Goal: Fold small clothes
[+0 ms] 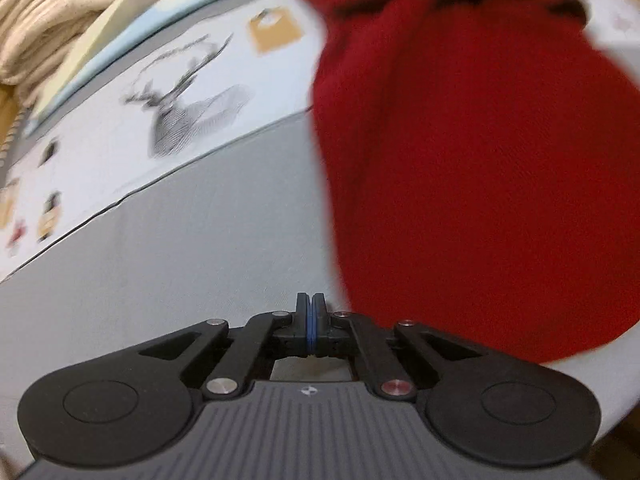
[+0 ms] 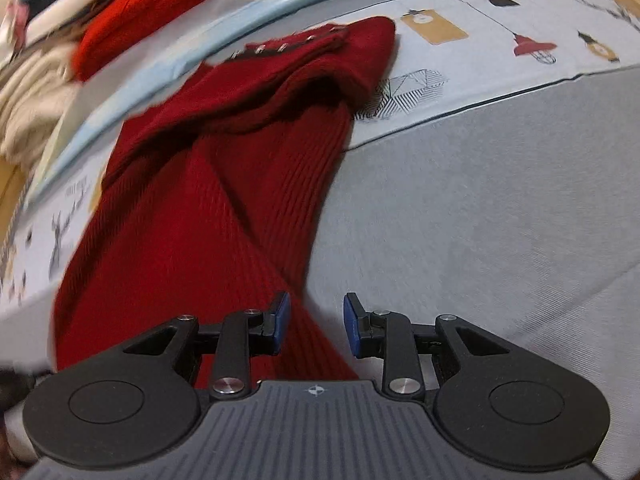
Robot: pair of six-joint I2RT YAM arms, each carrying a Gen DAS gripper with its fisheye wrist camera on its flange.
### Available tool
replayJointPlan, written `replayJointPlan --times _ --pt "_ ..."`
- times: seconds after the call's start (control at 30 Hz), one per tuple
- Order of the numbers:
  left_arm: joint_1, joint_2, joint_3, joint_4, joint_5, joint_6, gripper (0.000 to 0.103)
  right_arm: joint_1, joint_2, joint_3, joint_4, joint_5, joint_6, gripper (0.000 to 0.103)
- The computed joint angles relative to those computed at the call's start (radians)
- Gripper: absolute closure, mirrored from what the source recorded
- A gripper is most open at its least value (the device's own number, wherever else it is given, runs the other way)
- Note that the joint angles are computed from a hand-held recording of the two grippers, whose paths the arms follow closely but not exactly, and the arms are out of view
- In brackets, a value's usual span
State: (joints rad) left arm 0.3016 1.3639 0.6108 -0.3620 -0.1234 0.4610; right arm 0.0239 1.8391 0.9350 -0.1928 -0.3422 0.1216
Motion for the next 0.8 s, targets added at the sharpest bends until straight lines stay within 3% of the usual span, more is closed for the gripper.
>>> replayJointPlan --times 0.03,0.17,0.23,0.27,0.33,0.4,0.5,0.57,0.7,0.73,0.8 --pt "0.033 -0.013 -0.015 0.005 0.031 0.026 0.103 0.011 0.020 0.004 0.033 -0.003 0.038 0.068" --pt "0.251 -0.031 0.075 -0.119 0.397 -0.061 0.102 0.061 0.097 0.041 0.113 -0.011 0.117 0.067" --pt "0.300 -0.033 0.096 -0.121 0.480 -0.106 0.095 0.096 0.144 0.061 0.153 0.011 0.129 0.067" --pt "0.299 -0.026 0.106 -0.119 0.481 -0.128 0.091 0.096 0.158 0.067 0.161 0.015 0.126 0.067" --pt "0.287 0.008 0.128 -0.134 0.495 -0.150 0.068 0.099 0.213 0.108 0.173 0.019 0.142 0.071" --pt "0.255 0.060 0.152 -0.154 0.490 -0.150 0.062 0.093 0.251 0.149 0.156 0.009 0.145 0.084" --pt "0.168 0.125 0.153 -0.094 0.389 -0.169 0.062 0.093 0.291 0.190 0.146 -0.013 0.129 0.095" --pt "0.133 0.173 0.166 -0.077 0.348 -0.185 0.063 0.086 0.287 0.197 0.131 -0.023 0.106 0.097" --pt "0.090 0.195 0.163 -0.068 0.311 -0.208 0.079 0.035 0.236 0.230 0.055 -0.043 0.077 0.099" --pt "0.079 0.198 0.165 -0.062 0.305 -0.207 0.088 0.019 0.225 0.232 0.047 -0.049 0.067 0.099" --pt "0.077 0.176 0.159 -0.083 0.333 -0.178 0.091 -0.067 0.121 0.222 0.037 -0.061 0.009 0.100"
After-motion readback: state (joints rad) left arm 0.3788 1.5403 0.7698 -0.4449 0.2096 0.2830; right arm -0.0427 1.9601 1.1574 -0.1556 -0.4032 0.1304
